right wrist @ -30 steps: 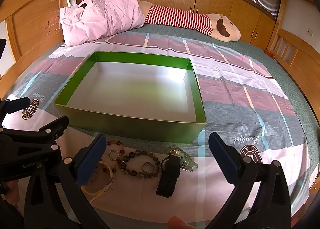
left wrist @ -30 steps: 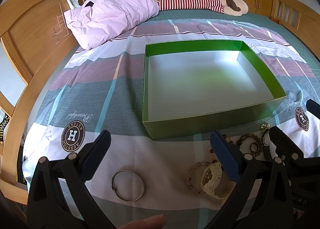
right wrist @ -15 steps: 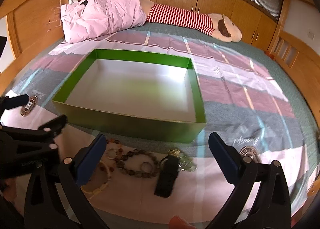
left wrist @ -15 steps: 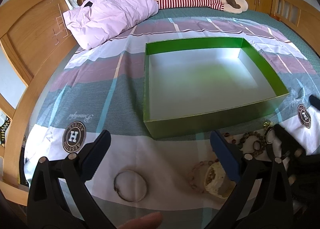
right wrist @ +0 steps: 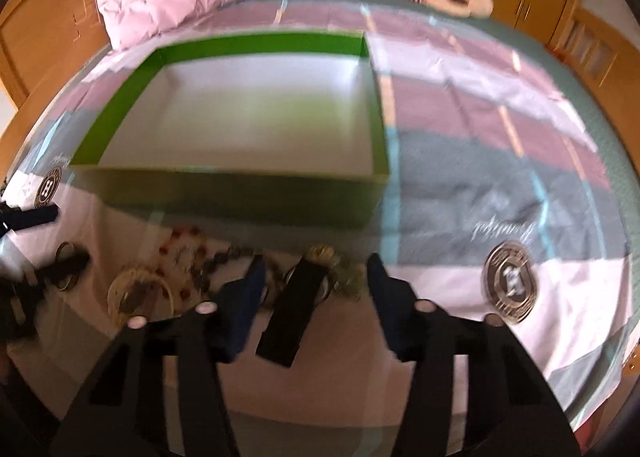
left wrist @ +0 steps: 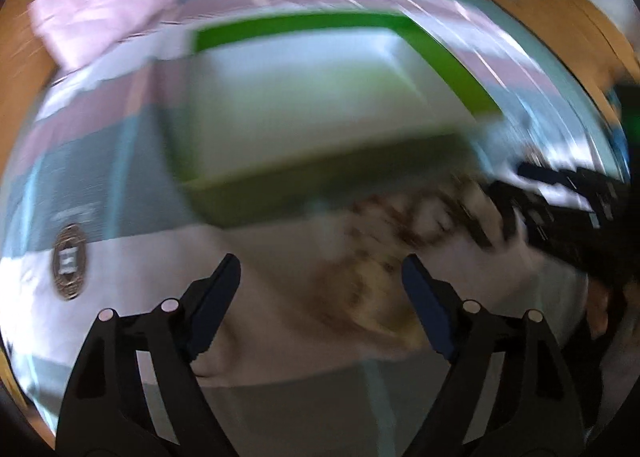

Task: Organize jewelry
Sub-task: 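Grasp the cream bracelet watch with the left tool while the right tool grasps the black watch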

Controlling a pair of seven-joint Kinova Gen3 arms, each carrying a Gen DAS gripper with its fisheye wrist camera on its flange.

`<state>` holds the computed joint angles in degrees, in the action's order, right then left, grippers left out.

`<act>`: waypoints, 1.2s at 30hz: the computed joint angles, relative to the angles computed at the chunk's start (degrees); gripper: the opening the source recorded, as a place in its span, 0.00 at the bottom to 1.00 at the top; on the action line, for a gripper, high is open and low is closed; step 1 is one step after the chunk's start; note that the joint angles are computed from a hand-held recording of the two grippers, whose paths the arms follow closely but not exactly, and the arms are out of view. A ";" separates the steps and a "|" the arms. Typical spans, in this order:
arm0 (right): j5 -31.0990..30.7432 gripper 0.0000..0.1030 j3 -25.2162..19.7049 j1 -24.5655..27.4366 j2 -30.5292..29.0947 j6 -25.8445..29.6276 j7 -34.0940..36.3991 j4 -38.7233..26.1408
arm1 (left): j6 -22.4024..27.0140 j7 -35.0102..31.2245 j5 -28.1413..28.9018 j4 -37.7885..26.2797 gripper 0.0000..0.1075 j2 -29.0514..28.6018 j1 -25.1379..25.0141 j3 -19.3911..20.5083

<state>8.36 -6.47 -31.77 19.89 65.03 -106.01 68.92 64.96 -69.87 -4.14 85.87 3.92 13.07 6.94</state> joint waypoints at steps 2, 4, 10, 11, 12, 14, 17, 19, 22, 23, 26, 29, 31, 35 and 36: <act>0.21 0.25 0.12 -0.41 1.20 2.30 0.16 -1.44 | 0.82 -1.55 -0.28 -0.42 0.73 1.80 0.95 1.37; 2.13 0.21 0.75 -1.42 1.14 2.59 -0.85 -1.12 | 2.67 -0.26 -3.06 -1.13 0.57 4.08 3.73 1.00; 4.00 0.18 1.99 -0.48 0.73 2.08 -3.50 -0.36 | 4.29 1.66 -1.14 -1.25 0.35 5.41 1.64 -1.12; 3.90 0.18 2.09 0.05 0.63 1.98 -3.81 -0.19 | 4.42 2.68 -2.03 -1.31 0.34 5.25 1.65 -1.34; 3.56 0.19 2.27 0.75 0.49 1.88 -4.36 -0.04 | 4.34 3.31 -2.38 -1.28 0.35 5.05 1.44 -1.55; 2.62 0.23 2.31 2.11 0.25 1.68 -4.98 0.09 | 4.06 3.51 -1.70 -1.11 0.39 4.36 0.62 -1.74; 2.41 0.46 2.06 2.93 -0.41 0.64 -5.37 0.78 | 3.54 3.74 -2.78 -1.20 0.52 4.46 1.00 -1.14; 1.81 0.60 1.07 3.06 -0.46 0.42 -3.47 0.75 | 3.12 3.27 -3.10 -1.34 0.57 4.71 1.47 -0.70; 3.11 0.61 0.57 1.11 0.86 2.30 -1.71 -0.47 | 3.42 4.23 -4.23 -1.97 0.57 6.11 2.85 -0.29; 3.04 0.61 0.56 1.05 1.22 2.37 -1.09 -0.49 | 3.55 4.08 -4.24 -2.00 0.57 6.37 2.92 -0.38; 3.09 0.61 0.39 -0.08 2.42 4.03 0.41 -1.15 | 3.52 3.91 -4.00 -1.68 0.57 6.87 3.08 -0.58; 5.28 0.66 0.75 -2.22 3.34 5.15 1.26 -1.08 | 2.70 3.64 -2.51 -1.65 0.48 7.04 2.61 -0.78; 6.72 0.66 1.09 -3.37 3.30 4.72 0.97 -0.28 | 2.13 3.04 -1.12 -1.55 0.39 6.80 2.18 -0.75; 4.83 0.41 0.80 -2.45 2.52 4.04 1.05 0.09 | 1.67 2.80 -0.79 -0.51 0.24 5.40 1.51 -1.19; 4.08 0.37 0.56 -1.80 1.80 3.35 1.28 1.17 | 1.63 2.92 -0.68 -0.60 0.21 5.32 1.35 -1.20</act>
<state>12.44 -5.91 -33.57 21.69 68.38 -104.74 70.08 66.60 -66.96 -4.82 85.27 9.24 14.43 5.74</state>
